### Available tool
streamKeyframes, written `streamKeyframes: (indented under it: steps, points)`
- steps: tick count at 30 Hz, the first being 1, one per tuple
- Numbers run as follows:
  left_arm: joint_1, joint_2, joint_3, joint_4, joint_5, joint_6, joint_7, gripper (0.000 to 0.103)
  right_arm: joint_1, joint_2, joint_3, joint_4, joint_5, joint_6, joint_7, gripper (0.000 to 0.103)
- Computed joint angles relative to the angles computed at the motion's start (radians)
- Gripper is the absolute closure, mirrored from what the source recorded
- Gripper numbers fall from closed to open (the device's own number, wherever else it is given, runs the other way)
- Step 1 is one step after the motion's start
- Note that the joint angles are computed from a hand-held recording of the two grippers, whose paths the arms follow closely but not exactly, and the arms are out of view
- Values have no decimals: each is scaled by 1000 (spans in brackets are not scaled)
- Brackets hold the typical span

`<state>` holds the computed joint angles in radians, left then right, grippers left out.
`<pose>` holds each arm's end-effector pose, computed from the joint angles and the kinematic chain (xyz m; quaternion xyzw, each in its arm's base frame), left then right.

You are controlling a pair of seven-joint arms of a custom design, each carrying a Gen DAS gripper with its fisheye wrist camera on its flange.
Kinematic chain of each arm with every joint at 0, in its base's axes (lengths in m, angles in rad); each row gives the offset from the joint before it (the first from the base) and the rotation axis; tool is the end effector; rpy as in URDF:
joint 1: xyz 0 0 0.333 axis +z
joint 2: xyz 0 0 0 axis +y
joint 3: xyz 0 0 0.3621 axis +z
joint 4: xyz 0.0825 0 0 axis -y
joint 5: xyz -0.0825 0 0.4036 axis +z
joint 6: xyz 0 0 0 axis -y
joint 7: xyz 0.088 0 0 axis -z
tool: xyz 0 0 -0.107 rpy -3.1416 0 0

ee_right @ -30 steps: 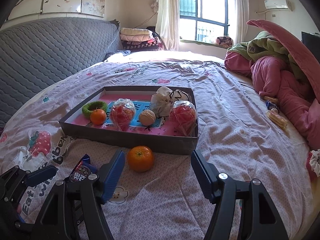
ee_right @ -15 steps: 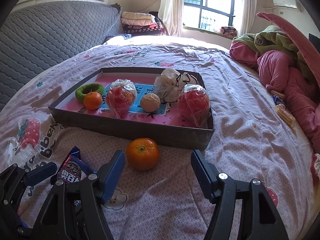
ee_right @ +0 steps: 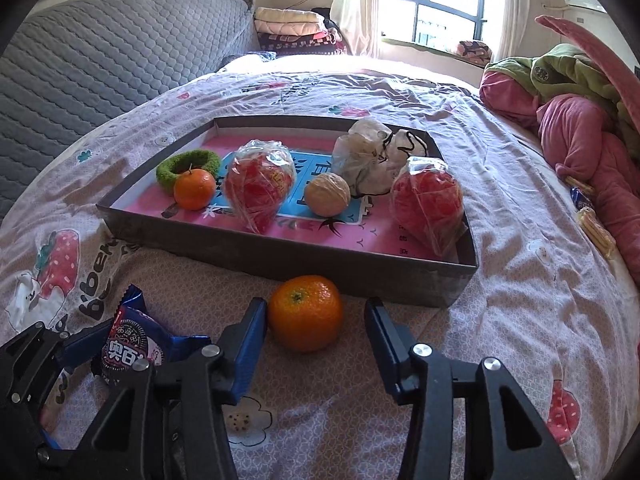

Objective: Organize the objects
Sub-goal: 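Move left tool to blue snack pack while right tool approaches orange on quilt, then close left tool on snack pack while right tool closes on orange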

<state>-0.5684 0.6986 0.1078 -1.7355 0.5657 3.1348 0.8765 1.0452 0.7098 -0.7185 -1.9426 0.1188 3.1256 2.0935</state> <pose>0.6409 -0.3864 0.2693 -0.5256 0.7769 -0.2904 0.1891 0.6441 0.2809 0.2853 -0.6466 0.6729 -0.2712 0.2358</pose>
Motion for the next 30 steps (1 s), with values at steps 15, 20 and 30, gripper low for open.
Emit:
streamKeyframes:
  steps: [15, 20, 30]
  points:
    - [43, -16, -1, -12, -94, 96, 6, 47, 67, 6, -63, -50, 118, 132, -19, 64]
    - [90, -6, -35, 18, -153, 101, 27, 47, 105, 27, -98, -50, 195, 182, -62, 64]
    - [71, 20, 3, 83, -203, 106, 34, 46, 139, 83, -139, 1, 326, 193, -172, 64]
